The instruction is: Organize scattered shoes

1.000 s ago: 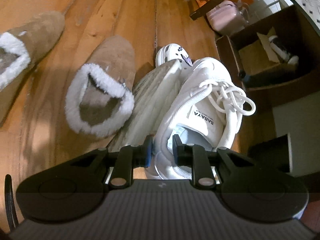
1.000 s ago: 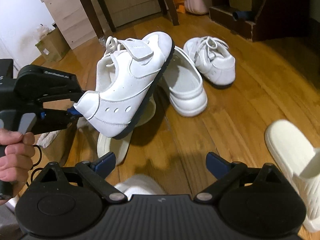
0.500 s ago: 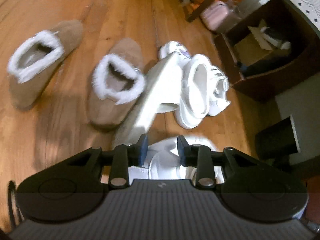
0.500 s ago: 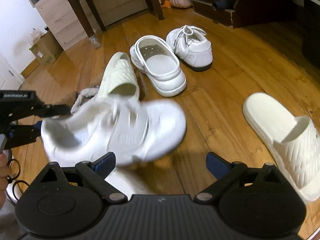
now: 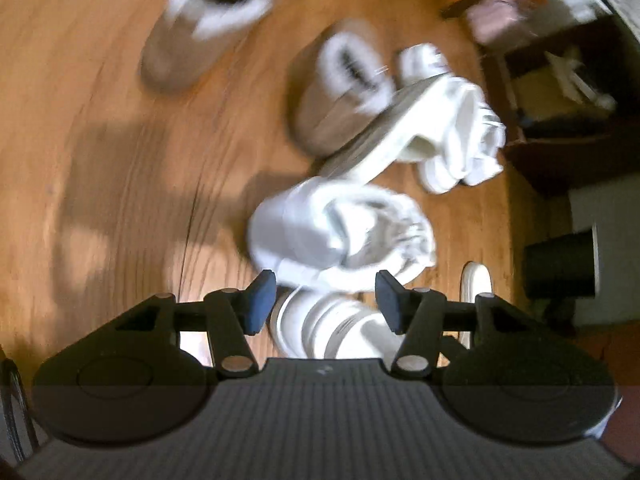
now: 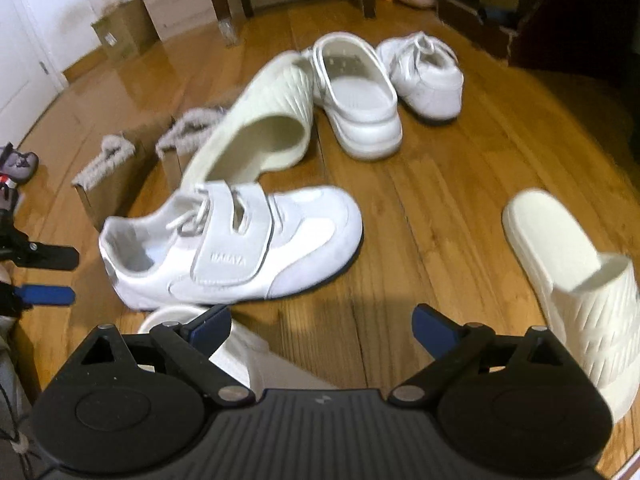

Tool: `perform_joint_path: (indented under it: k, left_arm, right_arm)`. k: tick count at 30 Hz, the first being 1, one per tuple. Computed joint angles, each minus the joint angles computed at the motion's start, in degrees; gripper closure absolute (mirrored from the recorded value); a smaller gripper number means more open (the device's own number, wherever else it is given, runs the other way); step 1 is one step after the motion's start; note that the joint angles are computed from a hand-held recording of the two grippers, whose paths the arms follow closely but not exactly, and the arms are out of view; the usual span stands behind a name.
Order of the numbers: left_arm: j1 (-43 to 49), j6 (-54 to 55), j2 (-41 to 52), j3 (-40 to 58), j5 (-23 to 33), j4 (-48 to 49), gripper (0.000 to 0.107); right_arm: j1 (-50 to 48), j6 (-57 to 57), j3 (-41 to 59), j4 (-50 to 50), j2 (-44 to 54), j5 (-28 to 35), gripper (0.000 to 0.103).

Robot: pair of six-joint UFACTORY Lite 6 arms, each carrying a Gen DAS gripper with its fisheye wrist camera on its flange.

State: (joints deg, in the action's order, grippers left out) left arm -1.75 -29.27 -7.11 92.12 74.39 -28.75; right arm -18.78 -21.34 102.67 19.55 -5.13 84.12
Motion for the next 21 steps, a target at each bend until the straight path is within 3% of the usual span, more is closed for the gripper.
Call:
perform_joint_path:
  k: [7, 13, 15, 17, 19, 21]
  left_arm:
    - [-6.33, -3.19, 4.24, 3.62, -0.86, 7.41, 0.037]
    - [-5.85, -3.22, 3.76, 1.89, -0.91, 6.69, 0.035]
    - [-5.34, -3.25, 3.62, 1.48, -0.77, 7.07, 0.035]
    - [-4.74, -3.52, 3.58, 0.96, -1.16, 7.33, 0.035]
    - [-4.51, -3.84, 3.6, 0.58, -1.56, 7.53, 0.034]
    - [-4.28, -3.76, 3.43, 0.01, -1.79, 7.52, 0.034]
  right_arm:
    - [4.67, -3.87, -4.13, -4.5, -3.59, 2.04, 0.005]
    - [14.35, -4.31, -11.72, -12.76, -5.48, -3.72, 0.007]
    - [15.6, -4.55, -11.91, -12.23, -3.99, -4.47, 0.023]
    - [14.16, -2.94, -10.65, -9.86, -1.73, -2.47, 0.05]
    - [9.98, -0.68, -9.1, -5.37, -0.01, -0.11, 0.062]
    - [6.89, 1.23, -8.64, -2.74, 0.65, 1.26, 0.064]
